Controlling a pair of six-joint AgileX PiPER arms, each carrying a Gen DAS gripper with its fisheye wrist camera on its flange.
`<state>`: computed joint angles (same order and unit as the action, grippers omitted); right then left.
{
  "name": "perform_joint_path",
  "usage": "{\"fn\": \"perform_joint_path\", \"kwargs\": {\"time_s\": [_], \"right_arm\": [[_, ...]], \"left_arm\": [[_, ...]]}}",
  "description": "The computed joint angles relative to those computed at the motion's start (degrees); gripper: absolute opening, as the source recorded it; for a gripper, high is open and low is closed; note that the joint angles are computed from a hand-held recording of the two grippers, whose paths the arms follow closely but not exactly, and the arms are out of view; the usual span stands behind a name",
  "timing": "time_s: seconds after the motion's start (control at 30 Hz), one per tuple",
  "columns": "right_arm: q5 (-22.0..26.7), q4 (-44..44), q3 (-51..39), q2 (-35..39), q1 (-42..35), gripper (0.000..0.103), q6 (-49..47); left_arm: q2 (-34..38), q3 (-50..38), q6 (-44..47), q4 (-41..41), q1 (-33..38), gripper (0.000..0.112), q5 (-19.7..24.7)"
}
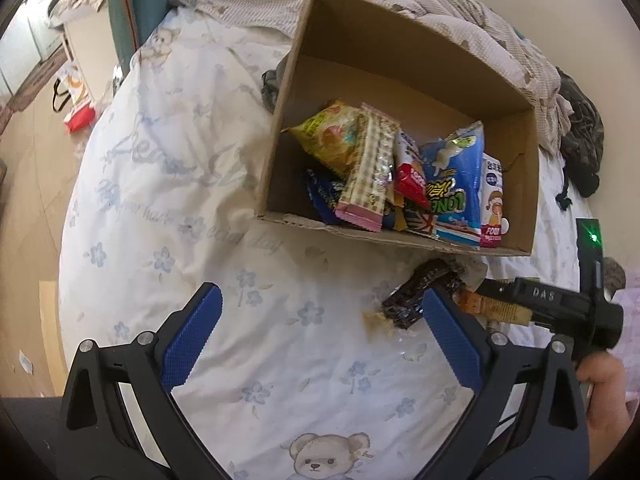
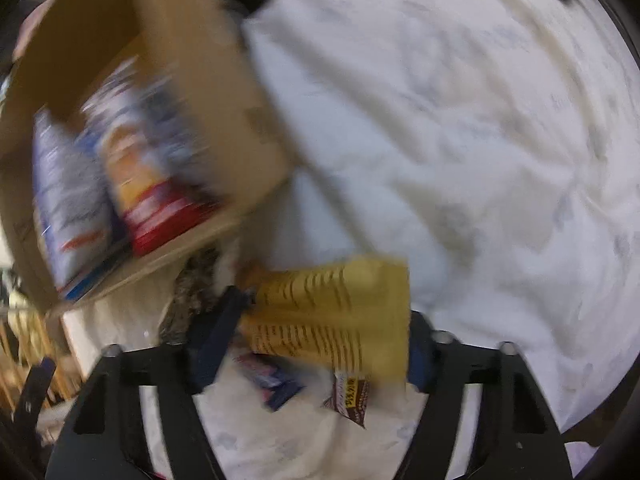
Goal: Organize snacks
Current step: 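Grasp the yellow wafer bag with the right tool while the left tool grasps the white chocolate bar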
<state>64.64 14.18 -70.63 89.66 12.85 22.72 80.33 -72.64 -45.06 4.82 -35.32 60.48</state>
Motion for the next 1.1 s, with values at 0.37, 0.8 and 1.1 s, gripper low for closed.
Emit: {"fn": "perform_joint_path", "kwargs": {"time_s": [0.37,0.8,1.1], "right_arm": [[1.36,4.77,-0.07,-4.76,5.81,0.028,-5.76],[-1.01,21.72,7.63,-14.42,-6.29,0.028,-13.32],[-7.09,28.76,8.15,-12.97,-0.82,0.028,-16.04]], "left_arm": [[0.12,-0.55,-0.39,1.72,-0.89,0.099,0.47],[0.92,-0.28,7.61,-6.75,-2.08,0.099,-2.49],[4.08,-3.58,20.53,-15.33,-8.02,0.076,-3.44]]}}
